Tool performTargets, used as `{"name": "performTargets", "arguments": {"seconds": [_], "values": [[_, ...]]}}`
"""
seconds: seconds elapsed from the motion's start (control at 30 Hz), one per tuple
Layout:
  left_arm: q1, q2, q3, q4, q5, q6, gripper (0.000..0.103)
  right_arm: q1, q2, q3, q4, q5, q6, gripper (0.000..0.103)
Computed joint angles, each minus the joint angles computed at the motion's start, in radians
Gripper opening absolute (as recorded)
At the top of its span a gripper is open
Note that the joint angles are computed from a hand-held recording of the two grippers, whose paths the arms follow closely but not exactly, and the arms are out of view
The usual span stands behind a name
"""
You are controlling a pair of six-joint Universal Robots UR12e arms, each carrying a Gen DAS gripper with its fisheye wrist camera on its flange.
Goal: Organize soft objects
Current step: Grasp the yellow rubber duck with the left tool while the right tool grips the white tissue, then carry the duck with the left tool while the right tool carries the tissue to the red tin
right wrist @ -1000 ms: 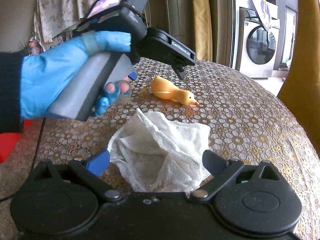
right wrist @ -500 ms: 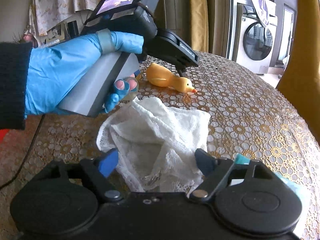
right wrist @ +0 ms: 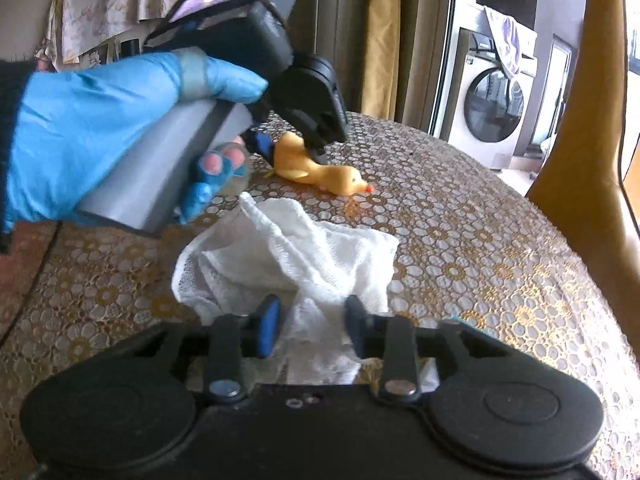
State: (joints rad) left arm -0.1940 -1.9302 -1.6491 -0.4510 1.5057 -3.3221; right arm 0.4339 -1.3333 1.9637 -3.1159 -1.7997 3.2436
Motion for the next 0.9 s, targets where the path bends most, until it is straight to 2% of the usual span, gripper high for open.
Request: {"name": "performTargets", "arguments": {"seconds": [0.07, 0.17, 0.33, 0.67, 0.9], "values": [[0.001, 0.009, -0.003, -0.007, 0.01, 0.005, 0.037, -0.001, 0.0, 0.0, -0.004, -0.007, 0.007, 0.011], [0.012, 0.029, -0.02, -0.011, 0.001, 0.0, 0.037, -0.014, -0.011, 0.011, -0.023, 0.03, 0.057, 0.007], [0.032, 0.073, -0.05, -0.013, -0.032, 0.016, 0.037, -0.011, -0.032, 0.029, -0.073, 0.037, 0.09, 0.006], [0.097, 0.217, -0.145, -0.016, -0.145, 0.054, 0.037, 0.013, -0.096, 0.043, -0.114, 0.071, 0.152, 0.006], [0.156, 0.332, -0.215, -0.033, -0.191, 0.099, 0.037, 0.053, -0.144, 0.037, -0.121, 0.06, 0.131, 0.006]]}}
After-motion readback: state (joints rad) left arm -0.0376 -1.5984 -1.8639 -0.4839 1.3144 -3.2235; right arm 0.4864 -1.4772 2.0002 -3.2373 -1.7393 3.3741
